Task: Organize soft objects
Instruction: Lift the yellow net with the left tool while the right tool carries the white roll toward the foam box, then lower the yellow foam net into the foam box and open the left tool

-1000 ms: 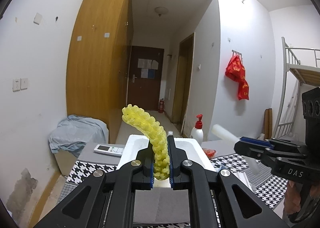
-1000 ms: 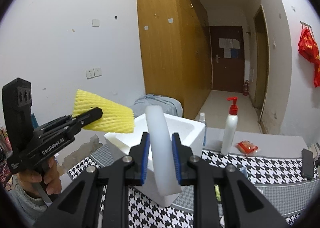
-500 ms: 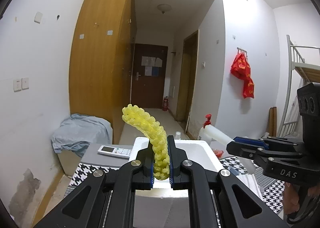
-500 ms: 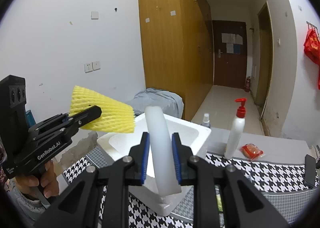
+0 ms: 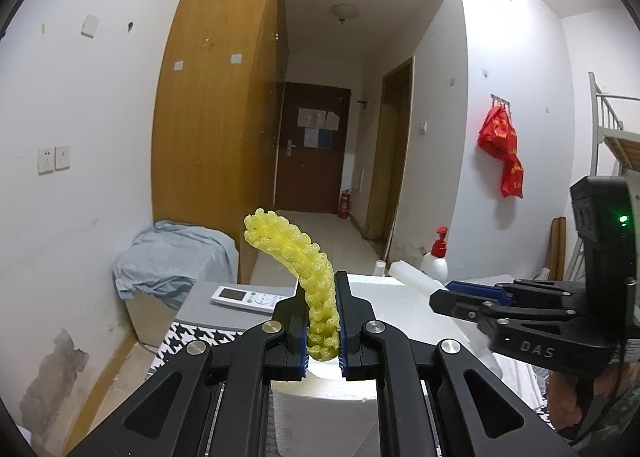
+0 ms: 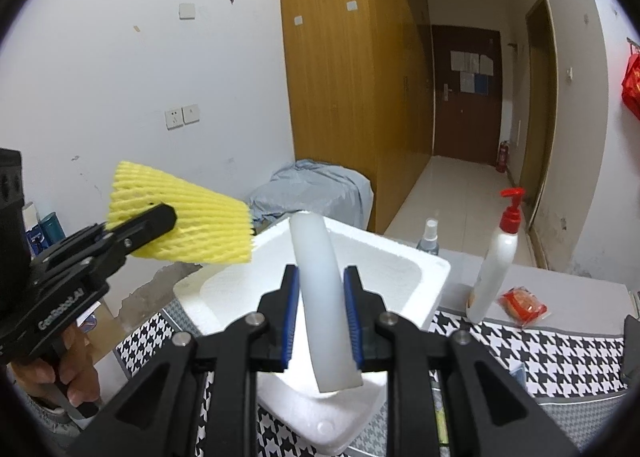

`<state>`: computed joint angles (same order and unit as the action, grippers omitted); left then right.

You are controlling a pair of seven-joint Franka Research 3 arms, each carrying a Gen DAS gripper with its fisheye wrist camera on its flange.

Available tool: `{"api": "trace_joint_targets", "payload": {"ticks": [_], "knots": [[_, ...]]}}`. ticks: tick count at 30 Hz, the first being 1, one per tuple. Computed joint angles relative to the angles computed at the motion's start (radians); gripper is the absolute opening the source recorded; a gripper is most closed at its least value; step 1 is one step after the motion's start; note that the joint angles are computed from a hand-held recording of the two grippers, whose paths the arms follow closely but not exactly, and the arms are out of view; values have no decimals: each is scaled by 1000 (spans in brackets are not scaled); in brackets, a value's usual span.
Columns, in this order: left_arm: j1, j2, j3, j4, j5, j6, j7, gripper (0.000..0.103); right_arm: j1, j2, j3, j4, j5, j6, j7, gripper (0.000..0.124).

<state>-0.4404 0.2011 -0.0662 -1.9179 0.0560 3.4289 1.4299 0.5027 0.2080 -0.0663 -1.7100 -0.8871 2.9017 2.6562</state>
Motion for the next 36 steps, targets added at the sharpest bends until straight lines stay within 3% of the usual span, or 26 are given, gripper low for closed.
{"api": "trace_joint_targets", "payload": {"ticks": [3, 15, 17, 18, 20, 22, 24, 27, 36], "knots": [[-39, 0, 36, 4, -37, -4, 24, 11, -9, 32, 13, 32, 65, -20, -65, 26], [-40, 0, 41, 7, -55, -14, 37, 11, 24, 106, -14, 107, 258, -57, -239, 27], [-26, 2, 31, 10, -45, -16, 27, 11, 34, 110, -23, 113, 267, -62, -249, 35], [-28, 2, 33, 9, -44, -16, 26, 11, 46, 108, -36, 111, 254, -57, -235, 40], [-24, 3, 31, 13, -40, -18, 19, 11, 65, 104, -58, 109, 220, -55, -205, 77], [-7, 5, 17, 16, -23, -19, 4, 11, 98, 95, -97, 100, 129, -43, -123, 90], [7, 6, 6, 18, -6, -20, -10, 11, 115, 86, -118, 93, 34, -41, -42, 92], [22, 10, -7, 23, 24, -24, -29, 11, 76, 77, -76, 83, 43, -40, -61, 92], [47, 41, -36, 74, 117, -60, -94, 11, 34, 14, -52, 9, -54, -10, 46, 92]]}}
